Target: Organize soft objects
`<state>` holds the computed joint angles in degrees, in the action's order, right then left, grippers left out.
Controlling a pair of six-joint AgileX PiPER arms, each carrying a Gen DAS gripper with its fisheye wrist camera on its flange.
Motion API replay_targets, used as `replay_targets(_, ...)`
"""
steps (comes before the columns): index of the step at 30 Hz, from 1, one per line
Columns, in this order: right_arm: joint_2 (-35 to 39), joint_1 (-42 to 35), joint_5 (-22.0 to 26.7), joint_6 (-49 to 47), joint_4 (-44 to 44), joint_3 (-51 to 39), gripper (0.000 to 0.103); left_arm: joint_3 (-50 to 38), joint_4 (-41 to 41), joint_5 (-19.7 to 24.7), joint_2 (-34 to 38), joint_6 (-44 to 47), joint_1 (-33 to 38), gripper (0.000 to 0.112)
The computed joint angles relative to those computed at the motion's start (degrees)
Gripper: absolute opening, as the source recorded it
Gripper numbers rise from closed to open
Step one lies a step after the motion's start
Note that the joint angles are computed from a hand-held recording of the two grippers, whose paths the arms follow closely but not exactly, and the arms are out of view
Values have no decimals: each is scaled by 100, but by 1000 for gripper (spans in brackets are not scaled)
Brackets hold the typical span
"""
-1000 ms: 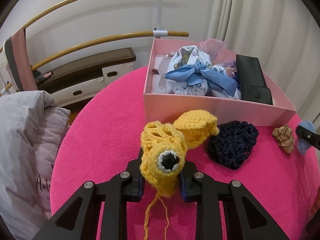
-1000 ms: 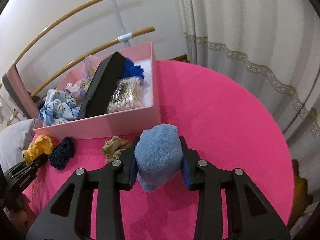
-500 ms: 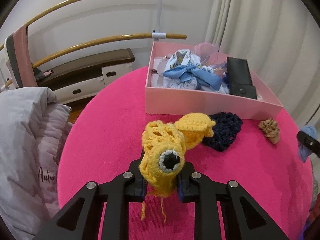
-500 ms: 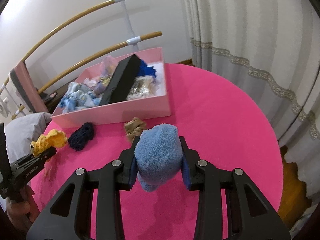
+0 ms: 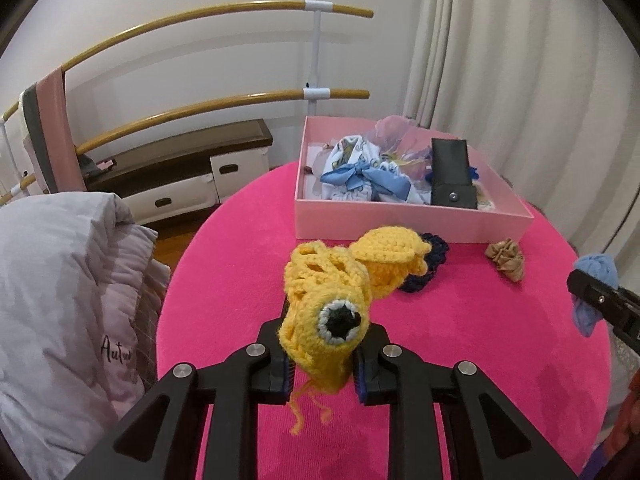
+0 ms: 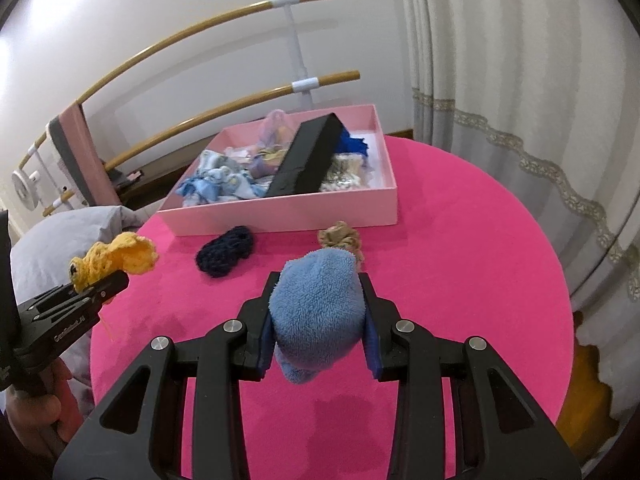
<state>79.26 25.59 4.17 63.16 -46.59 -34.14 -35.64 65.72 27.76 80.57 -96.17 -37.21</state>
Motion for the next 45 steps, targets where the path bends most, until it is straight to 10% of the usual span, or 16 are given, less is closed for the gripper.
replay_targets(24,-1000,1019,771,757,-590,210,33,173,-835,2261,-1676,99,-2040,19)
replay_targets(36,-897,897,658,226,-176,111,33,-38,-824,1846,-1550,476,-1524,19)
replay_targets(45,-437,403,535,-2476,2023,-735,33,-753,-587,1102,-942,1215,-480,19)
